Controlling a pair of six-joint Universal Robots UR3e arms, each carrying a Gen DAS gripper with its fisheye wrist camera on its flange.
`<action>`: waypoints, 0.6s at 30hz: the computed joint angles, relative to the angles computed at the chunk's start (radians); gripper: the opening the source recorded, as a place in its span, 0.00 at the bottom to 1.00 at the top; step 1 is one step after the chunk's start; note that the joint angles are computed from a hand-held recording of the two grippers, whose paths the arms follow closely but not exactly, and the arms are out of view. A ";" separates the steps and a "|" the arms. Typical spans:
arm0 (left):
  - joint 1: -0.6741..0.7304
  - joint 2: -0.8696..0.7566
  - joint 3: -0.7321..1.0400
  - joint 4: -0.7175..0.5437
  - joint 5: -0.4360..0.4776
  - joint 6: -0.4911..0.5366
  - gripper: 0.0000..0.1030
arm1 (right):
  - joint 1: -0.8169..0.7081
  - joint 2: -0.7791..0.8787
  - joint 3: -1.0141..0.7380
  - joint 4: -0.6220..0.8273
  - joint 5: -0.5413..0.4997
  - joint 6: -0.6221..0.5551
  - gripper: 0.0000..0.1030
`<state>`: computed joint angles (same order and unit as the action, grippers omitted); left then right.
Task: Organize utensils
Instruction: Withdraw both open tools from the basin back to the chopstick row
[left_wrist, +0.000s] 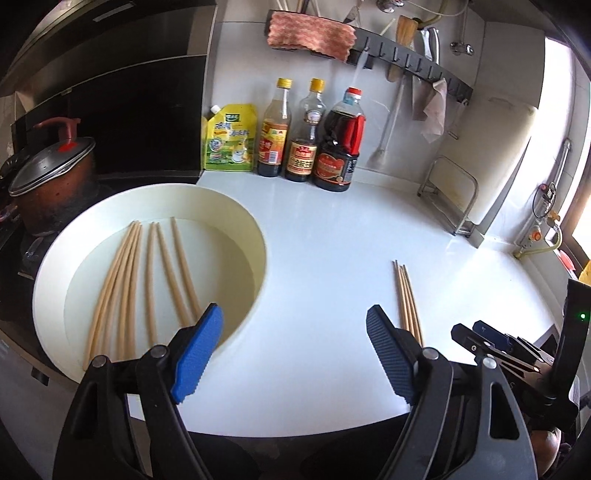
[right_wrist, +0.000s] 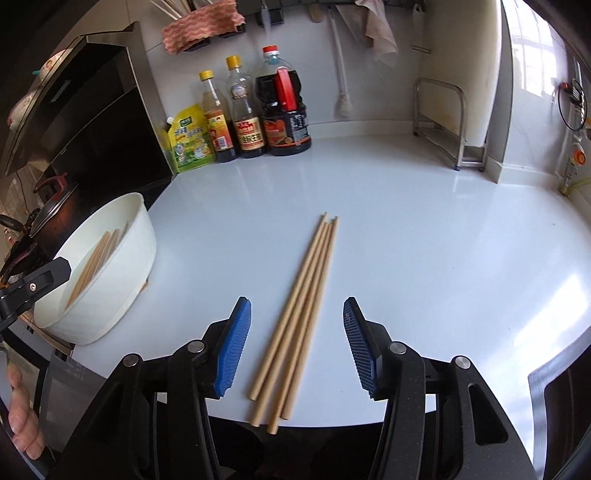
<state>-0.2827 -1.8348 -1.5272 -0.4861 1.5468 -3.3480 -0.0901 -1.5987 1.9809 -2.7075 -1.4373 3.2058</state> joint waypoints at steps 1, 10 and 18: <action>-0.017 -0.014 0.014 -0.004 0.005 0.001 0.76 | -0.013 -0.005 0.019 -0.009 0.000 -0.005 0.49; -0.132 -0.171 0.177 -0.075 0.049 -0.008 0.83 | -0.053 0.052 0.045 -0.007 -0.004 -0.031 0.49; -0.146 -0.267 0.249 -0.117 0.056 -0.025 0.83 | -0.033 0.116 0.028 -0.036 -0.031 -0.033 0.49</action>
